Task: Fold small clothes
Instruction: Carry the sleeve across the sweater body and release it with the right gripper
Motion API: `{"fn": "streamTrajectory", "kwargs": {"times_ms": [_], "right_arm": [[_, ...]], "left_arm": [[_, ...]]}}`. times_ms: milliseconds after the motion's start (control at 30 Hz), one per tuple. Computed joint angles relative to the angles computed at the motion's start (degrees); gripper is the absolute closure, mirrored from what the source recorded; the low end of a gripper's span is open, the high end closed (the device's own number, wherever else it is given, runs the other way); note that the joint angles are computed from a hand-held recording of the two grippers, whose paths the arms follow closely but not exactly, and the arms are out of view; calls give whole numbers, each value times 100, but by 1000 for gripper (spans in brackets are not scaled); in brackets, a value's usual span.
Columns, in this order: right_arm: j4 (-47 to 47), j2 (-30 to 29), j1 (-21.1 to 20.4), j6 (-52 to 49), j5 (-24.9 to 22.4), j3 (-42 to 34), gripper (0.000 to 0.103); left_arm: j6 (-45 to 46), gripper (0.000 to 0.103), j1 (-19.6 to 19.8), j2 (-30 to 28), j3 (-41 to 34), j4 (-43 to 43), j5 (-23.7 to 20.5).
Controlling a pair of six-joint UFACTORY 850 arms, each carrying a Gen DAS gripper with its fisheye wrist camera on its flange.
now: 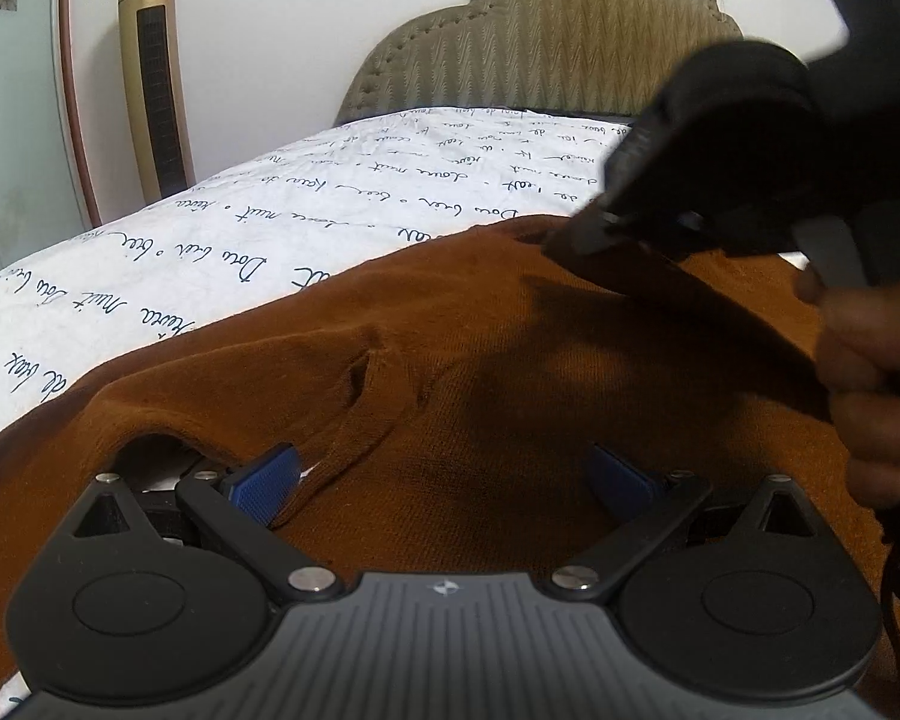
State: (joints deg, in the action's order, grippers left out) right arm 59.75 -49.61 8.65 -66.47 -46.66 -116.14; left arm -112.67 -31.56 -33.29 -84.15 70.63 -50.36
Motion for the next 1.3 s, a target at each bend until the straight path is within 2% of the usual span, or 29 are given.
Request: {"fn": "streamTrajectory", "kwargs": {"times_ms": [267, 333, 400, 433, 467, 567, 700, 800, 900, 967, 1000, 1100, 1167, 1233, 1300], "right_arm": [[-75, -79, 180, 5, -494, -234, 91], [-277, -125, 228, 50, -595, -314, 88], [-436, -223, 226, 306, -707, -455, 72], [-440, -267, 196, 442, -768, -522, 56], [-331, -294, 132, 513, -864, -567, 51], [112, -230, -103, 300, -1017, -527, 51], [-88, 80, -349, 307, -552, -108, 51], [-761, 110, -397, 585, -344, 66, 41], [-993, 196, -415, 408, 59, 414, 41], [-594, 464, -449, -32, 418, 891, 40], [-306, 631, -482, -265, 625, 1159, 36], [849, 1189, -576, -1549, 1299, 2074, 14], [1507, 1491, -577, -2524, 1881, 2608, 7], [1602, 1619, -578, -3016, 2261, 2875, 2], [1688, 1609, -606, -3393, 2384, 2986, 0]], "left_arm": [[-7, 0, -2, -1, 1, 1, 3], [45, 0, 1, -10, -15, -39, 1], [103, 0, 0, -22, -30, -47, 12], [74, 0, -5, -19, -24, -18, 1], [53, 0, -8, -12, -13, -10, 6], [8, 0, 1, 10, 17, -16, 51], [75, 0, -11, -18, -24, -50, -8], [114, 0, -11, -30, -39, -59, -31], [88, 0, -7, -14, -13, -52, -3], [70, 0, -1, -6, 0, -47, 14], [72, 0, -1, -5, 0, -50, 13], [105, 0, -19, -21, -27, -65, -26], [126, 0, -20, -32, -41, -71, -44], [149, 0, -19, -39, -50, -81, -52], [167, 0, -16, -41, -55, -87, -57]]}}
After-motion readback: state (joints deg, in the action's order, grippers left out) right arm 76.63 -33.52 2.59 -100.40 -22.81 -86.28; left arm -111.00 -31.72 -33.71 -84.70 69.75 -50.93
